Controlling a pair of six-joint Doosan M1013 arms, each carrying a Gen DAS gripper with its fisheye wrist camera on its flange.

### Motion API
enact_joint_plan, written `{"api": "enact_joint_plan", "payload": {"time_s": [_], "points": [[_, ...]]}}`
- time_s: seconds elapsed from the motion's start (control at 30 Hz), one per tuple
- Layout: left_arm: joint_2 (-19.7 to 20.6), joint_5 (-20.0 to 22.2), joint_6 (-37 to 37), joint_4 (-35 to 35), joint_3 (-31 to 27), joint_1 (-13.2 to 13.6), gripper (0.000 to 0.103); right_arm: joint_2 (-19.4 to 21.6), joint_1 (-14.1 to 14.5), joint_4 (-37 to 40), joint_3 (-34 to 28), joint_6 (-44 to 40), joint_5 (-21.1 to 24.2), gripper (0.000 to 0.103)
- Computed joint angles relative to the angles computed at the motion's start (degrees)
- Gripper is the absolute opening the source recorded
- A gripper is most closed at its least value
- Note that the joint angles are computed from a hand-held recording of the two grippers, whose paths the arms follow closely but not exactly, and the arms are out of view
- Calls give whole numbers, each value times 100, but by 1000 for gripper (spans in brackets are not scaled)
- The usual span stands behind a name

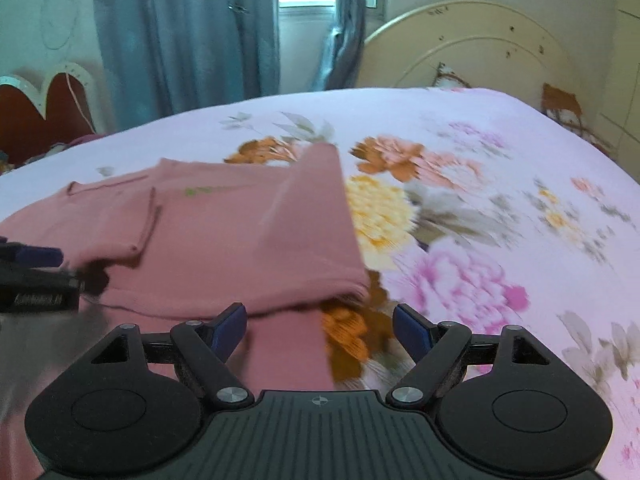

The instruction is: Fold small clothes

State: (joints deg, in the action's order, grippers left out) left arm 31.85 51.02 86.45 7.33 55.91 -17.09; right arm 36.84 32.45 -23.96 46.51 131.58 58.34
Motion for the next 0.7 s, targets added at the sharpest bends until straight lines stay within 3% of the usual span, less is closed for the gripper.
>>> {"api": "enact_joint_plan", "payload": {"time_s": [0.07,0.1,0.13,0.2,0.27,0.43,0.53,0.6,0.67,0.7], "points": [[44,-44,-290,148,-53,13,56,-42,-15,18,90,35,-26,80],[42,-138,-304,30,-44,50,49,9,-11,27,13,51,5,80],[37,-251,-276,-190,-23,103,32,13,-25,49,22,50,1,78],[63,-294,-253,-417,-62,159,13,89,-54,137,-66,-1,46,63],[41,-387,-340,-543,-49,203,12,153,-80,218,-136,-40,87,60],[-194,-1142,-569,-815,217,317,11,261,-103,161,-256,9,66,60],[-268,-1310,-597,-873,245,365,11,368,-111,182,-436,25,7,60],[-278,-1263,-527,-968,247,420,11,438,-105,192,-561,6,-84,49],[-299,-1240,-612,-824,302,447,11,544,-107,295,-742,-113,-52,26],[-308,-1227,-695,-735,341,461,11,592,-112,323,-826,-133,17,22]]}}
